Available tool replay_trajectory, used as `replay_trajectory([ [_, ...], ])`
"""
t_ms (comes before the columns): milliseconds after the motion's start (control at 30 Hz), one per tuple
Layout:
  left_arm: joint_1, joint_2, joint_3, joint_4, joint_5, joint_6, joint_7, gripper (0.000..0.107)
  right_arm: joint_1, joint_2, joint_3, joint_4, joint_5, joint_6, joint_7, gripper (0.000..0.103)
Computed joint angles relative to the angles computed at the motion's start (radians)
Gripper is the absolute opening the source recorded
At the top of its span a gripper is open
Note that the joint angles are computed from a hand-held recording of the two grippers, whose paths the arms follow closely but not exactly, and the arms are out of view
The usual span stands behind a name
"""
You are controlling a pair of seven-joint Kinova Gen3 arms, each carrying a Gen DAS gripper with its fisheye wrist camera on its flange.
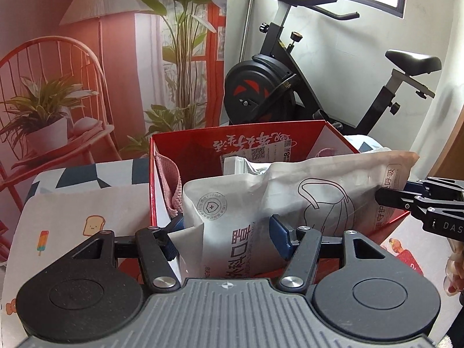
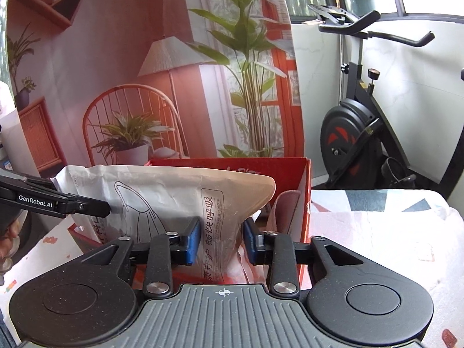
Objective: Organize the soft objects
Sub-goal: 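Lift the mask bag with both grippers over the red box, then lower the mask bag into the box and open both grippers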
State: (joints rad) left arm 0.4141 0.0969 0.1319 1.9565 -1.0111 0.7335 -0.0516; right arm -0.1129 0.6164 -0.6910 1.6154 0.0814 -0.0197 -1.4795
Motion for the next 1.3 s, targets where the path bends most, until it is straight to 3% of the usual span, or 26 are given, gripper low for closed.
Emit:
replay_trajectory([
  [133,-0.002,-0.018,-0.001,0.021,-0.002,-0.020,0.030,0.065,-0.010,-0.002,0.013,-0.001,-0.006,0.007,-0.002,0.021],
  [233,-0.001,-0.066,0.014,0.058,-0.060,-0.026,0.129,0.064,0.004,-0.003,0.000,0.002,-0.003,0.015,0.007,0.019],
  [400,0.018,-0.091,0.090,0.038,-0.189,0.101,0.189,0.047,0.001,-0.018,0.006,0.013,-0.003,0.020,0.032,0.018],
  [467,0.020,-0.090,0.100,0.018,-0.202,0.115,0.187,0.040,0.006,-0.017,0.000,0.017,-0.011,0.017,0.033,0.017],
  [533,0.027,-0.071,0.107,-0.002,-0.218,0.131,0.187,0.039,0.007,-0.019,0.001,0.022,-0.016,0.012,0.033,0.017],
  [733,0.044,0.017,0.068,-0.035,-0.163,0.105,0.177,0.038,0.023,-0.017,-0.020,0.019,-0.013,0.031,0.043,0.015],
  [833,0.033,0.041,0.033,-0.037,-0.097,0.054,0.168,0.034,0.028,-0.020,-0.028,0.025,-0.018,0.029,0.058,0.015],
  [1000,0.055,0.044,0.000,-0.006,-0.107,0.034,0.205,0.034,0.042,-0.032,-0.047,0.032,-0.036,0.017,0.064,0.025],
  [1067,0.049,0.035,-0.006,0.001,-0.102,0.021,0.198,0.034,0.085,-0.022,-0.101,0.039,-0.032,-0.005,0.057,0.027],
  [1167,0.044,0.034,-0.006,0.001,-0.095,0.013,0.197,0.034,0.149,0.004,-0.193,0.040,-0.006,-0.029,0.032,0.042],
  [1300,0.044,0.041,-0.010,0.001,-0.094,0.004,0.202,0.032,0.126,-0.003,-0.167,0.031,0.002,-0.038,-0.022,0.041],
])
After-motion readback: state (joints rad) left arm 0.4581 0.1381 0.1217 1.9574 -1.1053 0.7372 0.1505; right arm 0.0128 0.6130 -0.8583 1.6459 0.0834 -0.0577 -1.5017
